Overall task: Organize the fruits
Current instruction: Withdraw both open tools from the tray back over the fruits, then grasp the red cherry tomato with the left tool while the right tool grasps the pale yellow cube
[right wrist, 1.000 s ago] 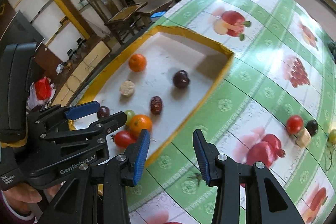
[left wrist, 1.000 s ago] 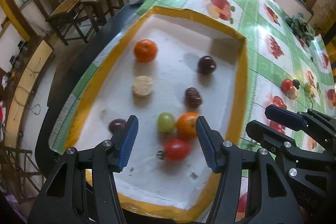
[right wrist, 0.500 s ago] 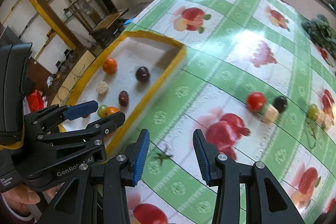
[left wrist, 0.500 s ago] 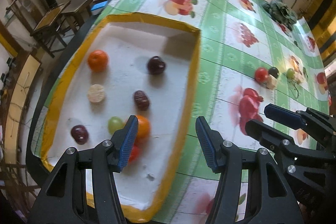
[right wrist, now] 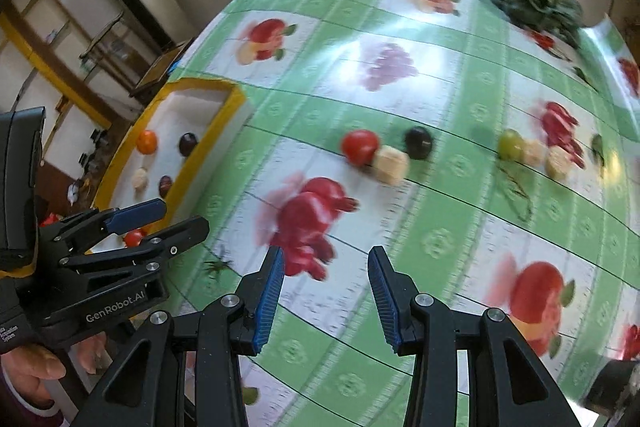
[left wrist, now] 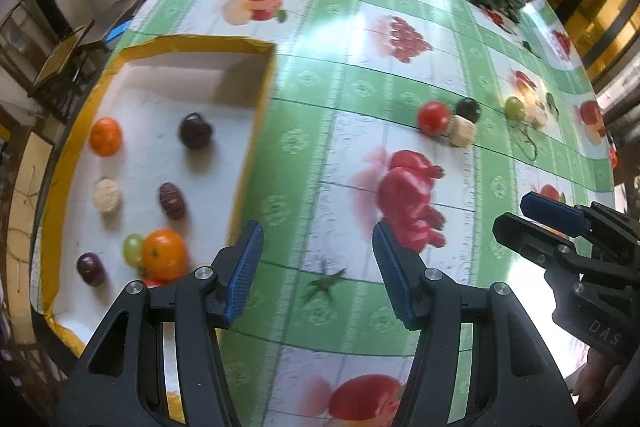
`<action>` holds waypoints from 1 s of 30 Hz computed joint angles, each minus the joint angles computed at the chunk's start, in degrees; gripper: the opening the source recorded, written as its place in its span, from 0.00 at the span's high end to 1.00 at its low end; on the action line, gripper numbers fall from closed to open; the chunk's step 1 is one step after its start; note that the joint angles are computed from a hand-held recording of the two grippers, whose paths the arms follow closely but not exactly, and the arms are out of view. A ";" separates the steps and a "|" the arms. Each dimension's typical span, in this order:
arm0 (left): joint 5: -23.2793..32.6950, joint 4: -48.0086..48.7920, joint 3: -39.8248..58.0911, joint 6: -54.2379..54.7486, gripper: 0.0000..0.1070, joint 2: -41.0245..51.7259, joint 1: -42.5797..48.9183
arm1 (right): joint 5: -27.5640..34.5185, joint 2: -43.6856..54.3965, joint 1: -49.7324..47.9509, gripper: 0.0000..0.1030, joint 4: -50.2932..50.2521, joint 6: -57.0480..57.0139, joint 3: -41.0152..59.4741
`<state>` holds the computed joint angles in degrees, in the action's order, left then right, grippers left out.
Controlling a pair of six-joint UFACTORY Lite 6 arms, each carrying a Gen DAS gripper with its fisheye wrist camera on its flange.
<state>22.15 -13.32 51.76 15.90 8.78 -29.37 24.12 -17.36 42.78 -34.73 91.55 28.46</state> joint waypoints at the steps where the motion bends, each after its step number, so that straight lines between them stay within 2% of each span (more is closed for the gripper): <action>1: 0.03 -0.31 0.49 -0.05 0.47 0.50 -0.92 | 0.48 -1.67 -0.31 0.59 0.49 -0.28 -1.28; 8: 0.36 -0.26 5.28 -2.10 0.47 5.30 -5.58 | 3.30 -13.19 -3.42 0.59 4.88 -3.72 -9.78; 15: 0.46 -0.48 10.77 -3.33 0.47 10.77 -9.59 | 5.05 -23.66 -9.15 0.59 11.36 -12.10 -16.73; 23: 1.47 -2.59 18.71 -3.19 0.47 17.38 -12.31 | 3.70 -27.21 -15.03 0.59 17.03 -21.73 -19.44; 27: 1.59 -2.65 21.95 -3.74 0.47 20.50 -12.52 | 2.14 -26.60 -17.45 0.59 19.53 -26.89 -19.24; 30: 1.62 -4.39 24.58 -0.12 0.47 22.76 -12.09 | 0.55 -24.64 -19.04 0.59 20.77 -30.51 -18.18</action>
<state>23.77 -17.71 76.34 15.77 31.54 -41.46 24.68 -41.99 23.75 -13.96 61.04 10.28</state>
